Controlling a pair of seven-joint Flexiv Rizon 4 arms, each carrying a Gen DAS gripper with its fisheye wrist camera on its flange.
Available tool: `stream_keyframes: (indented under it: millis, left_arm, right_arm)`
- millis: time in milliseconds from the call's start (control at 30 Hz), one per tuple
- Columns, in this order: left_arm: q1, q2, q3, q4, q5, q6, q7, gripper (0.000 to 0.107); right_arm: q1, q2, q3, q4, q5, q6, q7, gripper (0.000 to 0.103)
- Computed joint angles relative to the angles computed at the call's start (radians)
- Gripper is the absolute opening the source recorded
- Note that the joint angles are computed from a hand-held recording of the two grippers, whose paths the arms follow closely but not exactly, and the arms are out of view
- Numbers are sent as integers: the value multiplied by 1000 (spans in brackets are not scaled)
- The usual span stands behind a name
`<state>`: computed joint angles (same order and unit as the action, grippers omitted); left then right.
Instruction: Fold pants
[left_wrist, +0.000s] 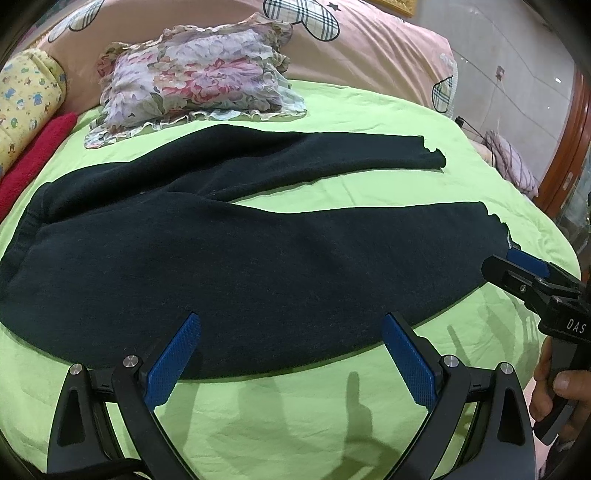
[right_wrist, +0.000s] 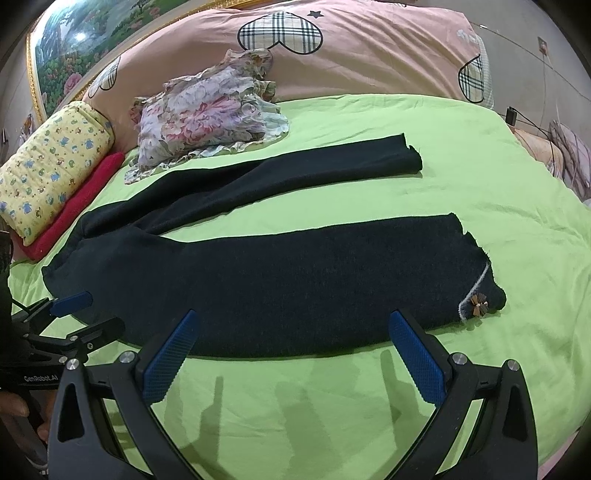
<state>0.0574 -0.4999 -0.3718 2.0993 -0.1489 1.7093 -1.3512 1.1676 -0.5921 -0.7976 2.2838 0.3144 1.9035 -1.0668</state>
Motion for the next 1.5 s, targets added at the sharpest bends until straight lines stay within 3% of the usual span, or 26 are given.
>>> stream_keyframes:
  millis: [333, 667, 833, 967, 1067, 1267, 1500]
  left_arm:
    - [30, -16, -41, -39, -14, -39, 39, 99]
    - [-34, -71, 11, -209, -74, -153, 136, 99]
    - [-91, -126, 64, -362, -115, -245, 200, 99]
    - [-128, -188, 100, -502, -146, -337, 250, 99]
    - [-167, -246, 150, -627, -156, -418, 255, 99]
    - [-216, -369, 221, -886, -156, -611, 230, 99]
    - [-248, -526, 258, -1190, -126, -806, 213, 99]
  right_arm:
    - [-47, 35, 16, -16, -20, -13, -11, 103]
    - [-222, 79, 97, -89, -98, -54, -31, 103]
    - [-404, 102, 209, -171, -188, -108, -10, 103]
    - [-587, 102, 346, -254, -278, -160, 21, 103]
    - [-748, 86, 476, -341, -341, -216, 32, 103]
    - [-981, 23, 666, -510, -422, -328, 44, 103]
    - [-1131, -70, 798, -677, -470, -442, 37, 102]
